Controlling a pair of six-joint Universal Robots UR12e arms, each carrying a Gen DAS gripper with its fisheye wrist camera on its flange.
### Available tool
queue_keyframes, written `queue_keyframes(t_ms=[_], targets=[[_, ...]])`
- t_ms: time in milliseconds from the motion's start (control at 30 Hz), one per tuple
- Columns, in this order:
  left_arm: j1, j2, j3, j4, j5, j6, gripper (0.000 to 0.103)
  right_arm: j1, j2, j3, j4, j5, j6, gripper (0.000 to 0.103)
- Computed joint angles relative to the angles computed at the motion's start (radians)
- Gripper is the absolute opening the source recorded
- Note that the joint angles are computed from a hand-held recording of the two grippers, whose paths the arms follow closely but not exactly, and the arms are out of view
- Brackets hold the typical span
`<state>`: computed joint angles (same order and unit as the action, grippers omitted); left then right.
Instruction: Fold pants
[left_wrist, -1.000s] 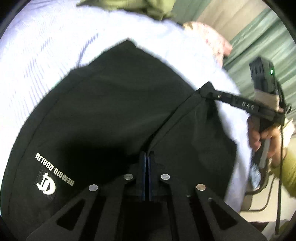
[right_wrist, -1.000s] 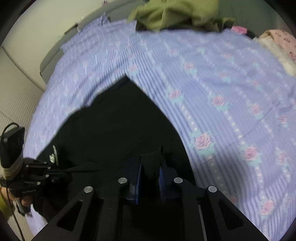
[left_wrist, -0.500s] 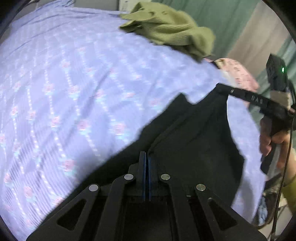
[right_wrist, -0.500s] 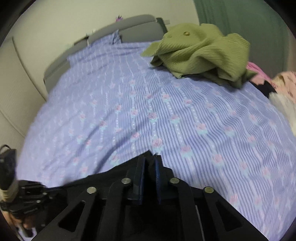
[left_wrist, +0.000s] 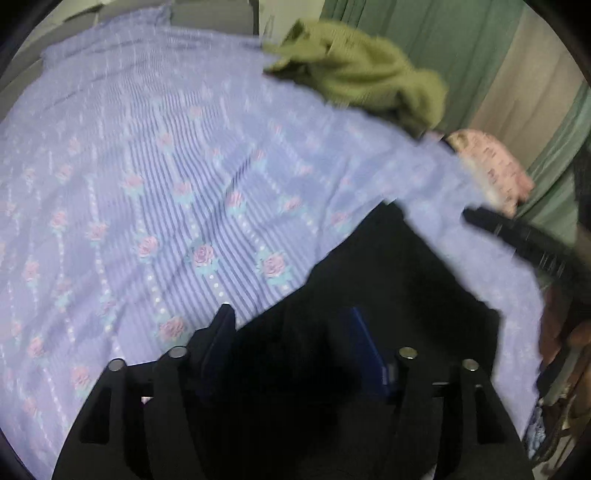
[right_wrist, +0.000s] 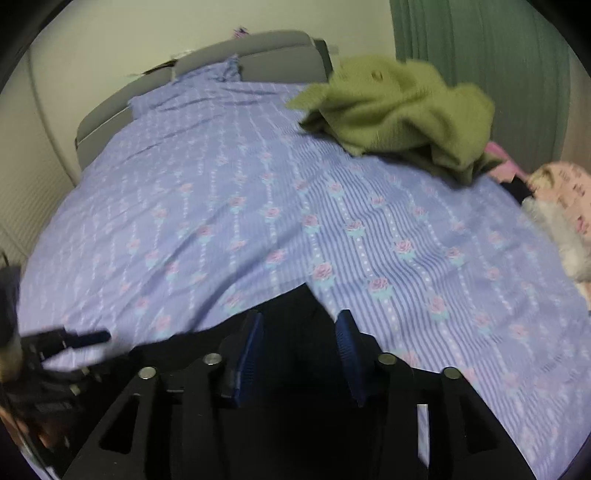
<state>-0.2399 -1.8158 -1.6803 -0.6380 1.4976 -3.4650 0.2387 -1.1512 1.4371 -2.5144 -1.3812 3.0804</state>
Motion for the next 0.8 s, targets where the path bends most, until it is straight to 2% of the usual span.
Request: queue_keyframes(t_ms=[67, 133, 200, 267, 400, 500, 600, 633, 733, 800], targets=[[0.011, 0.063, -0.064, 0.060, -0.030, 0.016, 0.072, 0.007, -0.046, 0.050, -0.036, 0.027, 0.000, 0.059], [0.021, 0.131, -0.120, 0.062, -0.011, 0.052, 0.075, 0.016, -0.078, 0.077, -0.023, 0.064, -0.022, 0.062], [0.040, 0.198, -0.173, 0.029, 0.024, 0.079, 0.075, 0.032, -0.102, 0.097, -0.006, 0.099, -0.035, 0.064], [0.083, 0.277, -0.237, -0.023, 0.026, 0.088, 0.075, 0.058, -0.117, 0.118, 0.004, 0.111, -0.038, 0.064], [0.148, 0.358, -0.306, -0.137, -0.023, 0.116, 0.072, 0.129, -0.114, 0.129, 0.042, 0.061, -0.060, 0.065], [0.198, 0.389, -0.353, -0.163, -0.132, 0.123, 0.068, 0.168, -0.106, 0.135, 0.081, 0.110, -0.088, 0.065], [0.232, 0.393, -0.385, -0.146, -0.199, 0.098, 0.066, 0.189, -0.101, 0.134, 0.119, 0.128, -0.072, 0.065], [0.233, 0.384, -0.384, -0.141, -0.207, 0.089, 0.060, 0.192, -0.101, 0.132, 0.135, 0.127, -0.065, 0.065], [0.248, 0.373, -0.397, -0.135, -0.241, 0.074, 0.052, 0.197, -0.105, 0.135, 0.155, 0.110, -0.038, 0.065], [0.245, 0.361, -0.394, -0.147, -0.237, 0.075, 0.046, 0.192, -0.110, 0.140, 0.165, 0.107, -0.019, 0.065]])
